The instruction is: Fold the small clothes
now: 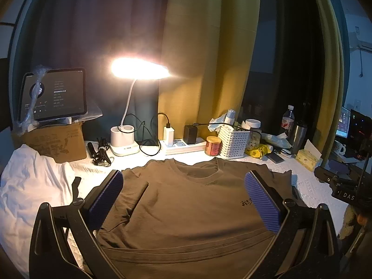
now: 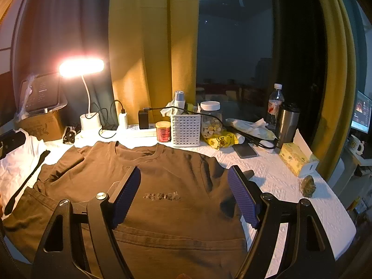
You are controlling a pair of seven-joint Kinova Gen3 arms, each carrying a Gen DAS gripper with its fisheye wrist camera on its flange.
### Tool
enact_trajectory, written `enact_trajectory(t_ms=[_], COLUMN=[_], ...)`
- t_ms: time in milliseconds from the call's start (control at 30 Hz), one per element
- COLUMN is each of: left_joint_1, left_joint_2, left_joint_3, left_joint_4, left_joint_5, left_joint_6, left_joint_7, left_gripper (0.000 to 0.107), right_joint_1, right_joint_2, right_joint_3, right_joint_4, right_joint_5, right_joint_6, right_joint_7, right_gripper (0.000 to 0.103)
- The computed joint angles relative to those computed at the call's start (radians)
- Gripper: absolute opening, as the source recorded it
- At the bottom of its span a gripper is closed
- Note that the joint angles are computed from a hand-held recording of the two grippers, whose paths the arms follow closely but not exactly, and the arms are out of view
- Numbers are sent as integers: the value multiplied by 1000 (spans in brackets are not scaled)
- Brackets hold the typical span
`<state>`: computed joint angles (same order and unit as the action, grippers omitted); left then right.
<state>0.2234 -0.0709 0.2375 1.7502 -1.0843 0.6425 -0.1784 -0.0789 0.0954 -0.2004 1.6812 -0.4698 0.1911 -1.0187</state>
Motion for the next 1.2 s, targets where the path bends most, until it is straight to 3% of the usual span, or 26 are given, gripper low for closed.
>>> enact_trajectory(t_ms=[667,1200], left_joint_1=[-3,-9], left_joint_2=[4,6], left_joint_3=[-1,-10], left_joint_4=[3,4], left_joint_5=[-6,1], left_joint_6=[-6,-24], left_joint_7=[6,4], left_gripper=[102,102], right_joint_1=[25,-5], right_joint_2=[6,14], right_joint_3=[-13,5], right_joint_4=[4,3], right_joint_5=[-28,61], right_joint_6=[-1,-11], right_joint_7=[30,-62], right_gripper=[80,80])
